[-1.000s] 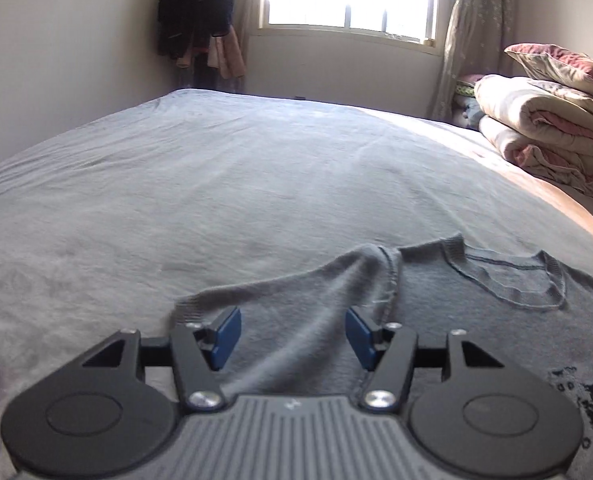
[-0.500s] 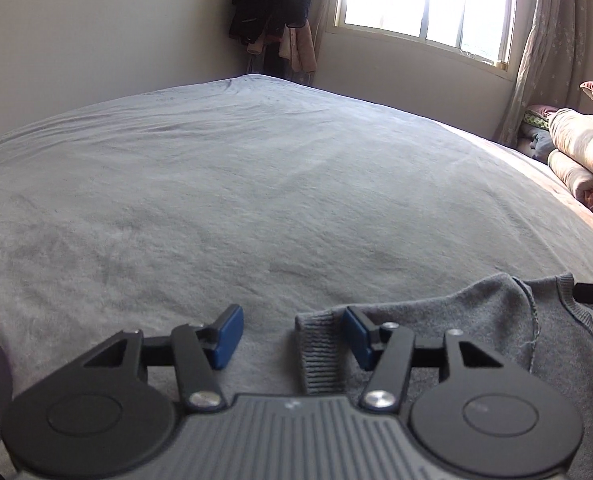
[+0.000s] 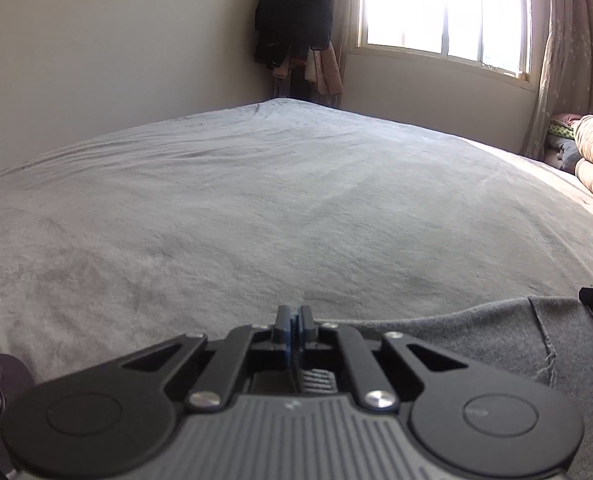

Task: Fold clothes

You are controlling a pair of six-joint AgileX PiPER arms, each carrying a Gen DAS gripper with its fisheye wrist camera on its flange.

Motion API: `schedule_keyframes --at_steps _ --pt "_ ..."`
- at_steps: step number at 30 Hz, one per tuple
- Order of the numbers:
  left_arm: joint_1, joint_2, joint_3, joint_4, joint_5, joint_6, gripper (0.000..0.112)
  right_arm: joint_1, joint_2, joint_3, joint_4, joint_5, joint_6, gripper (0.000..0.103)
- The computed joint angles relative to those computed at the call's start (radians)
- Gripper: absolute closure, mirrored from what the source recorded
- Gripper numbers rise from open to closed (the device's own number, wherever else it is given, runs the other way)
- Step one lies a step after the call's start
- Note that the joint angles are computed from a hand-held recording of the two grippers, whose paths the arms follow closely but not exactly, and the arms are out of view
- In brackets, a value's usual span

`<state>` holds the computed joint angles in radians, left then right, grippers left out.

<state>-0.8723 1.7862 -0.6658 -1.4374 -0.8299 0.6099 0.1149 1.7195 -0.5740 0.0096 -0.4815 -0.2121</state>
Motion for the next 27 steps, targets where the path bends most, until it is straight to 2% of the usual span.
schedule_keyframes --at_steps 2,4,5,6,7,9,12,14,15,17,19,21,22,24,27 --pt "0.004 -0.010 0.002 -0.002 0.008 0.004 0.105 0.011 0.002 -0.005 0.033 0.005 -0.036 0.093" --pt "0.001 -0.030 0.014 -0.001 0.000 0.001 0.101 0.012 -0.014 -0.002 0.033 0.013 -0.039 0.080" --pt "-0.007 -0.043 0.020 -0.014 -0.016 0.014 0.099 0.006 -0.036 0.006 0.023 0.019 -0.014 0.078" --pt "-0.019 -0.058 0.026 -0.021 -0.038 0.022 0.094 0.000 -0.058 0.015 0.013 0.025 0.014 0.070" --pt "-0.030 -0.077 0.037 -0.022 -0.056 0.023 0.086 -0.007 -0.081 0.022 0.003 0.032 0.042 0.065" --pt "-0.048 -0.133 0.068 0.011 -0.062 -0.009 0.080 -0.026 -0.133 0.035 -0.099 0.075 0.167 0.065" --pt "-0.050 -0.191 0.115 0.154 -0.006 -0.107 0.074 -0.020 -0.181 0.044 -0.275 0.141 0.338 0.064" --pt "-0.018 -0.178 0.141 0.342 0.058 -0.244 0.072 0.019 -0.167 0.032 -0.324 0.175 0.379 0.064" --pt "-0.004 -0.171 0.149 0.434 0.084 -0.313 0.072 0.043 -0.154 0.027 -0.302 0.184 0.359 0.064" --pt "0.019 -0.129 0.133 0.499 0.125 -0.347 0.072 0.092 -0.096 0.007 -0.140 0.179 0.201 0.064" --pt "0.021 -0.078 0.084 0.404 0.165 -0.240 0.072 0.113 -0.038 -0.005 -0.022 0.127 0.084 0.061" --pt "0.010 -0.014 0.030 0.238 0.148 -0.079 0.072 0.097 0.003 -0.037 -0.048 0.106 0.127 0.058" --pt "0.013 -0.023 0.029 0.212 0.155 -0.058 0.071 0.080 0.020 -0.063 -0.108 0.116 0.204 0.056" --pt "0.026 -0.037 0.044 0.240 0.165 -0.090 0.071 0.060 0.063 -0.116 -0.173 0.122 0.300 0.055" --pt "0.049 -0.057 0.070 0.309 0.183 -0.173 0.071 0.067 0.079 -0.159 -0.140 0.154 0.296 0.053"
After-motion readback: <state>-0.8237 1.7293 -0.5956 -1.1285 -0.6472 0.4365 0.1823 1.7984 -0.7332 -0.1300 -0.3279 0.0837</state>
